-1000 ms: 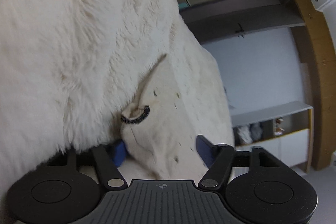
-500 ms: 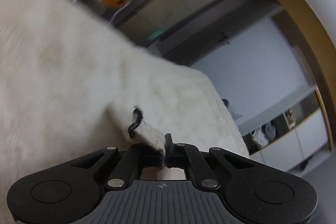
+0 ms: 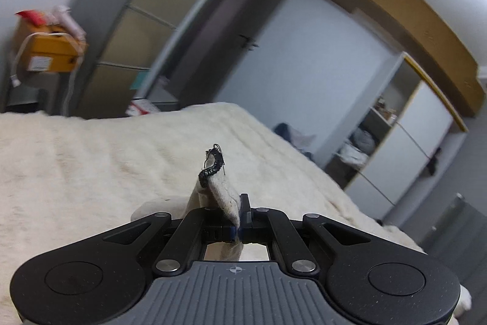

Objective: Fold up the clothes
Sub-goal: 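Lift the hem with the left gripper and carry it over the shirt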

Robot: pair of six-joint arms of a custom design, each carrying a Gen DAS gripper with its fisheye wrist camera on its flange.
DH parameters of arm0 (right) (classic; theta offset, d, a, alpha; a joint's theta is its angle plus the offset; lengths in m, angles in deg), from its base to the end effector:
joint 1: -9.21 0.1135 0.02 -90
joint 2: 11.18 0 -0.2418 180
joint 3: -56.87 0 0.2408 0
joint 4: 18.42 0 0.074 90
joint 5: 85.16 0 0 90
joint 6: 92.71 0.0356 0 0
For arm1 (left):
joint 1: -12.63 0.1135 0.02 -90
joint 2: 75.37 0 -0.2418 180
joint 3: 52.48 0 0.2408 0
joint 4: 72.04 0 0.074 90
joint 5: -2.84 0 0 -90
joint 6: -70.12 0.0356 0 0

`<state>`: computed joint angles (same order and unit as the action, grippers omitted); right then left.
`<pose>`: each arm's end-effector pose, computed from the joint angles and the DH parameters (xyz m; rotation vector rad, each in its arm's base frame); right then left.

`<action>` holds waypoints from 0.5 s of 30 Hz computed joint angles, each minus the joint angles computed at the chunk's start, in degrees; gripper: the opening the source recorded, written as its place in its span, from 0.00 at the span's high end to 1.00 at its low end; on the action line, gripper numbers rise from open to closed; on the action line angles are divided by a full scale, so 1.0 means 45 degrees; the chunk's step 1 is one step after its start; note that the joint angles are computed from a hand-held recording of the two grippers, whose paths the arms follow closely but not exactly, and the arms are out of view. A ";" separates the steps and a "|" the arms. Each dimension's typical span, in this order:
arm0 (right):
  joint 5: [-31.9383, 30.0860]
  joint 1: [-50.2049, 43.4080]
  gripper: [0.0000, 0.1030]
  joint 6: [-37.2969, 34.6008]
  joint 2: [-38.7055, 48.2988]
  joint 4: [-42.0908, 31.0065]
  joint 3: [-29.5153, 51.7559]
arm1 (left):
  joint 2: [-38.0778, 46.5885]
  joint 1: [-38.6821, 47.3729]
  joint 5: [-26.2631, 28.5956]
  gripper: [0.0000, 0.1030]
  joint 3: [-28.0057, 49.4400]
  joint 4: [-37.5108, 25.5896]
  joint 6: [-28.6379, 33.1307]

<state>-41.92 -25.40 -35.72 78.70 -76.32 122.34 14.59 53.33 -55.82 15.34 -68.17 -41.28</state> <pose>0.2221 -0.1218 0.1583 -0.0372 2.4670 0.7937 0.2714 0.2090 0.2318 -0.6205 1.7441 -0.2819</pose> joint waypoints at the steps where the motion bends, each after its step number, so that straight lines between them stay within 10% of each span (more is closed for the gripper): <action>1: -0.0148 -0.0019 0.62 0.0051 -0.0009 0.0042 -0.0020 | 0.0131 -0.0331 -0.0002 0.99 0.0233 -0.0077 0.0343; 15: -0.1324 -0.0763 0.62 -0.0282 0.0344 -0.0200 0.0136 | 0.2414 -0.6455 -0.2902 0.99 0.3145 -0.1699 0.2935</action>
<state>-47.88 -28.83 -36.99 80.25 -77.22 122.95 25.45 24.28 -68.87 29.50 -75.82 -28.07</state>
